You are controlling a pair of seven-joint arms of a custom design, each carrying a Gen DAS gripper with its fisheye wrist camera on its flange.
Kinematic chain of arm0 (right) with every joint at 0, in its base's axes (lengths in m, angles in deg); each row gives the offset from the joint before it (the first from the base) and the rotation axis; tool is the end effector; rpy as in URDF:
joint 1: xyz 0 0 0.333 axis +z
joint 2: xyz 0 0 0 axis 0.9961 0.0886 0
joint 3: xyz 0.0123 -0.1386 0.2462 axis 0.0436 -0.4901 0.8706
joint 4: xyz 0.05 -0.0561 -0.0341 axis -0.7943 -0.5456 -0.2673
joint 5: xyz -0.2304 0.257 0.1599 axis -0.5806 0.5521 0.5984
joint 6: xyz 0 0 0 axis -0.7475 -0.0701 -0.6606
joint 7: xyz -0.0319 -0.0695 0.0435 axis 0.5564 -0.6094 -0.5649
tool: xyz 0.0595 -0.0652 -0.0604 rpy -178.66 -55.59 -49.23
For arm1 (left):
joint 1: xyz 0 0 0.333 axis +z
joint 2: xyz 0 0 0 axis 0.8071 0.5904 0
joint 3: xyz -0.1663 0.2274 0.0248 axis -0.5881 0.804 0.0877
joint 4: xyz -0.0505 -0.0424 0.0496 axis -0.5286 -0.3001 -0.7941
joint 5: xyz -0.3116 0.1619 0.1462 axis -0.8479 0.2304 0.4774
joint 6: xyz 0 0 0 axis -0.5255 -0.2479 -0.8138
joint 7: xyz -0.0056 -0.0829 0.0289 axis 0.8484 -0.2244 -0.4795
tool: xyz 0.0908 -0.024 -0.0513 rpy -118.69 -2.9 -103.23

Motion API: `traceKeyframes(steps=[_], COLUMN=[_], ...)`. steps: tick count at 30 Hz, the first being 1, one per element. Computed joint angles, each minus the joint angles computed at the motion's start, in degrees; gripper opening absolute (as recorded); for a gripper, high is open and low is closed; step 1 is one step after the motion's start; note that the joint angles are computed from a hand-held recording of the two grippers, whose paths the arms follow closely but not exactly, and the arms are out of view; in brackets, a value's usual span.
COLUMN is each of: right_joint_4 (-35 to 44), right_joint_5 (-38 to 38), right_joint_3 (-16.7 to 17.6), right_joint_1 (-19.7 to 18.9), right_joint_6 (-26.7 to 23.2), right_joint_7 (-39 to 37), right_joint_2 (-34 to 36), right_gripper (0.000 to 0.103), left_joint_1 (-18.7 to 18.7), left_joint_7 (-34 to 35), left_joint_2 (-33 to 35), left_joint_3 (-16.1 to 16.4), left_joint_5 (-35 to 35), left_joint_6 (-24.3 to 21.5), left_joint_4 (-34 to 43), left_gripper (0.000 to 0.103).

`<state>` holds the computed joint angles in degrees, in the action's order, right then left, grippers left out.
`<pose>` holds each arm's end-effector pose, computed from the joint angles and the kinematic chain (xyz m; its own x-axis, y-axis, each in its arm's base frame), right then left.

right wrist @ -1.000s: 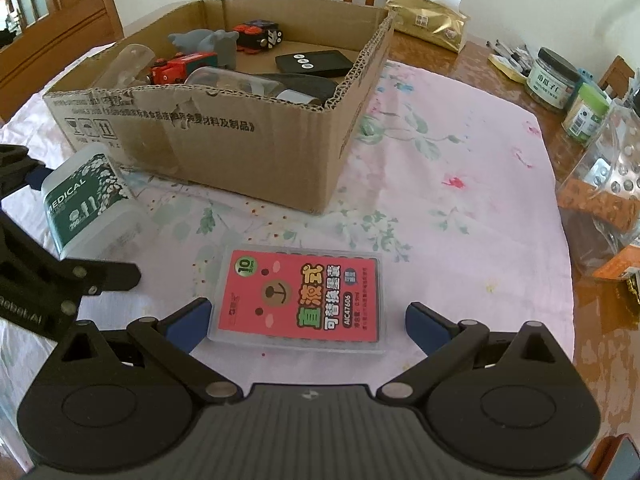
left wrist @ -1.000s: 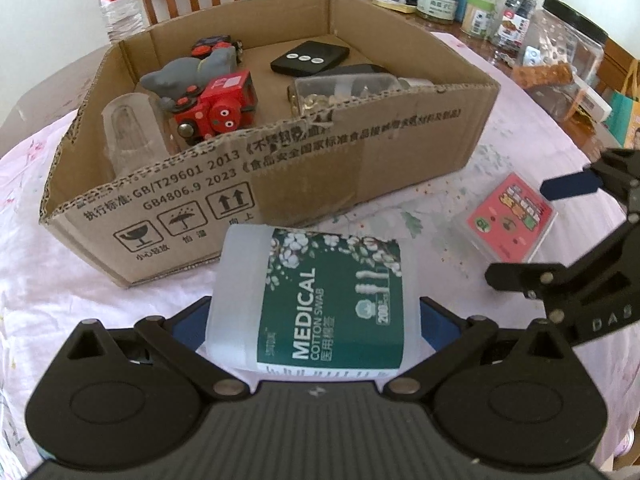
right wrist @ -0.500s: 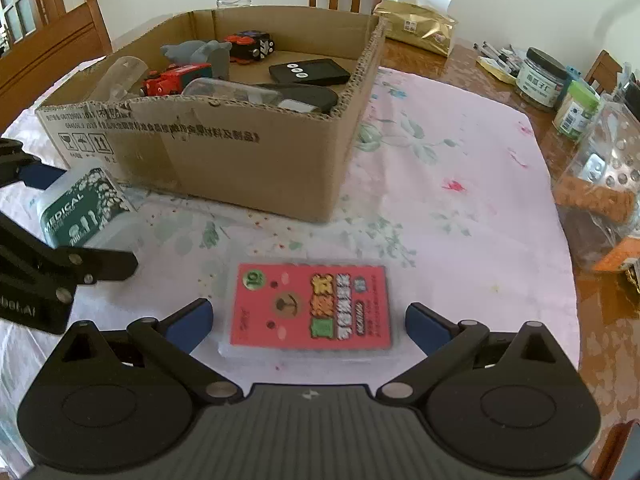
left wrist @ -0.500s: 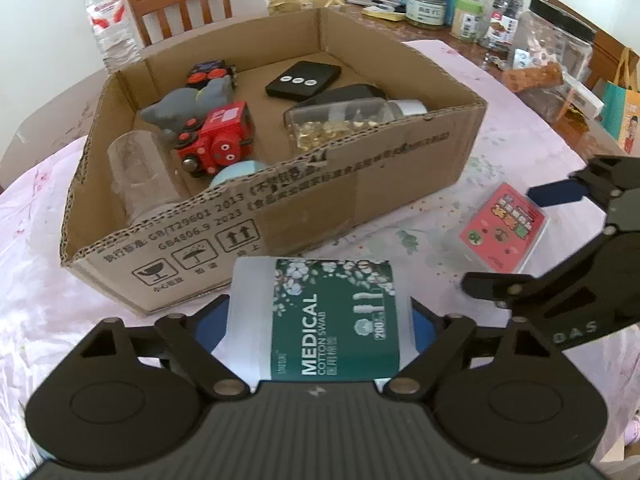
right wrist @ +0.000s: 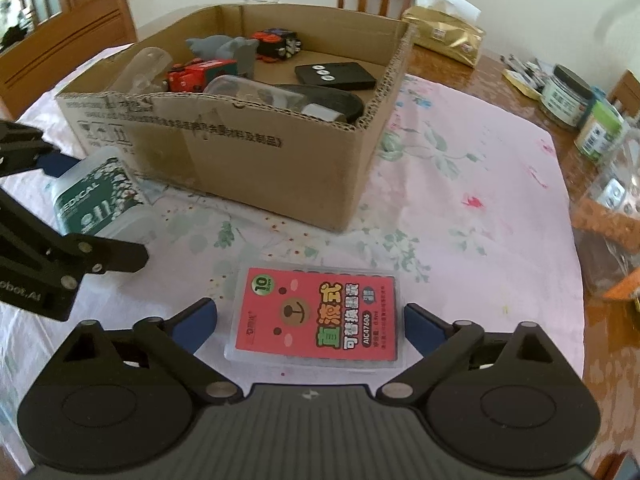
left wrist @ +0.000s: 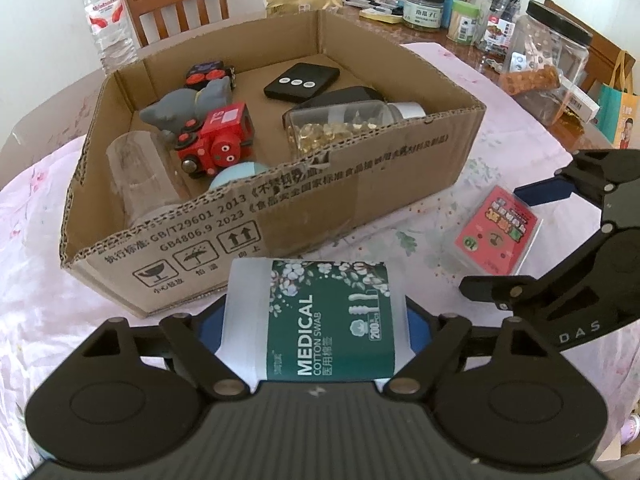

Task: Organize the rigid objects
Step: 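Lift the MEDICAL bottle and pink card box and carry both over the cardboard box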

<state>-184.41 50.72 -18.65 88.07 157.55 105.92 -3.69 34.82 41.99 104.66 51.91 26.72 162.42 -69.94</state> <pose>0.6294 0.1702 0.3109 0.6103 -0.7918 0.0247 -0.6677 -0.5310 -0.5218 0.5821 -0.2321 0.3240 -0.1803 -0.9828 -0.0395 -0.8398 0.1747 -0.5139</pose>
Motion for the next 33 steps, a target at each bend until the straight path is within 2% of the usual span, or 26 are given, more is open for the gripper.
traceKeyframes(steps=[4,10,15,20,24,33], right_joint_4=[0.2,0.2,1.8,1.8,1.6,0.3], right_joint_5=[0.6,0.1,0.0,-0.6,-1.6,-1.0], right_joint_3=[0.4,-0.4,-1.0,-1.8,-2.0,-1.1], right_joint_1=[-0.6,0.2,0.6,1.4,1.7,0.6], right_joint_6=[-0.6,-1.0,-3.4,-2.6,-2.7,-3.1], right_joint_7=[-1.0,-0.1,1.3,2.3,3.2,-0.8], right_joint_2=[-0.1,-0.3,0.3,0.3,0.0,-2.7], right_gripper=[0.094,0.094,0.097,0.094,0.093,0.093], left_joint_1=[-0.6,-0.1,0.2,0.2,1.1,3.4], left_joint_7=[-0.5,0.2,1.1,1.1,2.8,9.4], left_joint_2=[-0.1,0.1,0.1,0.0,-0.5,-3.2], left_joint_3=[0.6,0.2,-0.1,-0.2,-1.0,-3.6], left_joint_5=[1.5,0.3,-0.3,-0.6,-2.3,-7.6], left_joint_6=[0.5,0.1,0.0,0.1,0.4,-1.1], left_joint_4=[0.1,0.4,0.3,0.1,-0.3,-1.7], left_gripper=[0.084,0.083,0.083,0.083,0.083,0.083])
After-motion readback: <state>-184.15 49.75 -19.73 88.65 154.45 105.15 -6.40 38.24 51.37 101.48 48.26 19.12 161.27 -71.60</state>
